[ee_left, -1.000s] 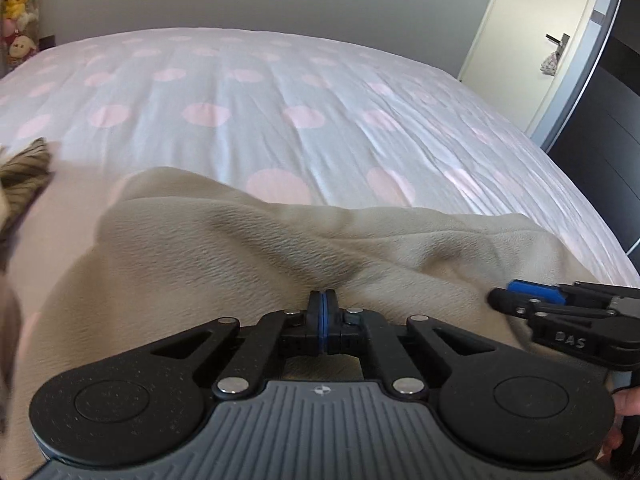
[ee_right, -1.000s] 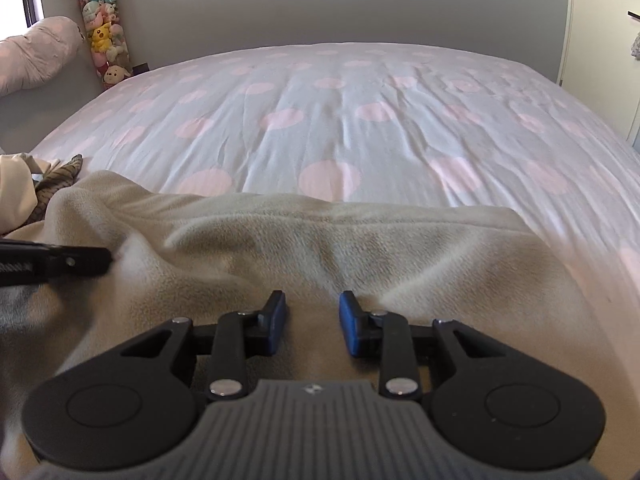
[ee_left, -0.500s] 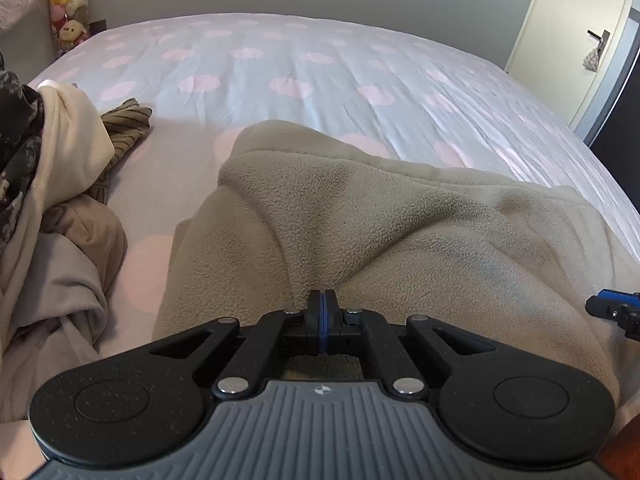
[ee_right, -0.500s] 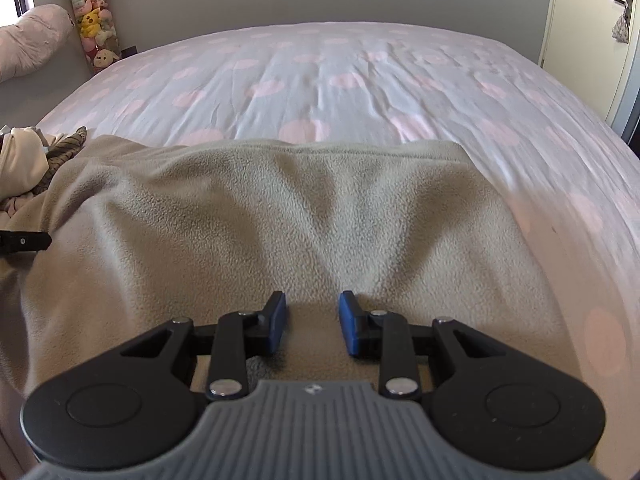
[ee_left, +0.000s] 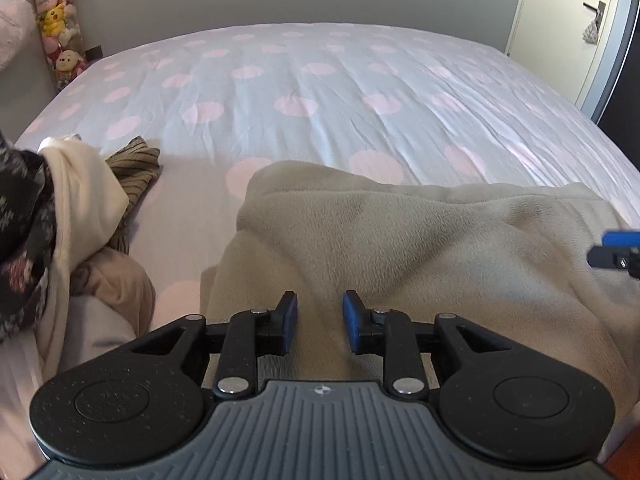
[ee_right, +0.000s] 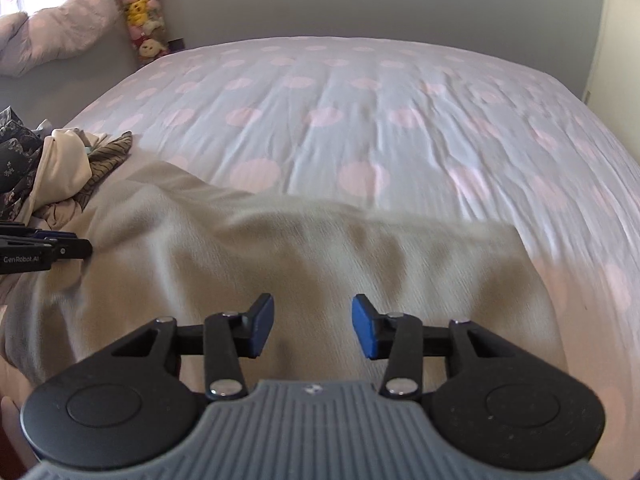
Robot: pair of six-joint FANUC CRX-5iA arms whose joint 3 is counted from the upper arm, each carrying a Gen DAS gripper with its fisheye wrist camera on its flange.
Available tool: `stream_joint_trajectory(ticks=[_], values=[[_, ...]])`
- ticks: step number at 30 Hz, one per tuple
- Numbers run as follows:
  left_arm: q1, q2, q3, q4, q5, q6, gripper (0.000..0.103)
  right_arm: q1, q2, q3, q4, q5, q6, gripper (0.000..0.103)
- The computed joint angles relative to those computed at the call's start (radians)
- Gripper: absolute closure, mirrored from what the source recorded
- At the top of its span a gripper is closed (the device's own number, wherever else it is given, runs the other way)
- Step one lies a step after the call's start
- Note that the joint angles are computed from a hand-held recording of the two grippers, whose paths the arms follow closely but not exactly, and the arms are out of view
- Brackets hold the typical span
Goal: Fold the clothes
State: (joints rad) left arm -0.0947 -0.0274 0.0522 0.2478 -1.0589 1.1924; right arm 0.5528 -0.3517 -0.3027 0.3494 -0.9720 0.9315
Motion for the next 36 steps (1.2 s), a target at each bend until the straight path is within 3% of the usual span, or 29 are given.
stream_joint_trajectory(ticks=[4,8,13,20,24,28,32,36], values=[[-0.002,0.056,0.057,-0.019,-0.059,-0.036,0.075,-0.064,0.134,0.139,-0.115,0.008,0.129,0.057],[0.013,0.088,0.069,-0.002,-0.090,-0.065,0.072,-0.124,0.302,0.300,-0.248,-0.080,0.246,0.058],[0.037,0.097,0.057,0.029,-0.101,-0.074,0.072,-0.154,0.428,0.365,-0.244,-0.087,0.247,0.058],[0.077,0.072,0.013,0.087,-0.097,-0.102,0.071,-0.168,0.492,0.415,-0.220,-0.088,0.230,0.054],[0.111,0.019,-0.034,0.131,-0.079,-0.129,0.071,-0.165,0.402,0.353,-0.202,-0.064,0.223,0.054],[0.143,-0.040,-0.076,0.171,-0.097,-0.182,0.071,-0.167,0.235,0.228,-0.177,-0.055,0.180,0.053],[0.158,-0.077,-0.076,0.141,-0.166,-0.198,0.070,-0.159,0.072,0.109,-0.121,-0.103,0.116,0.053],[0.159,-0.071,-0.047,0.048,-0.270,-0.196,0.070,-0.152,-0.050,0.023,-0.088,-0.221,0.089,0.053]])
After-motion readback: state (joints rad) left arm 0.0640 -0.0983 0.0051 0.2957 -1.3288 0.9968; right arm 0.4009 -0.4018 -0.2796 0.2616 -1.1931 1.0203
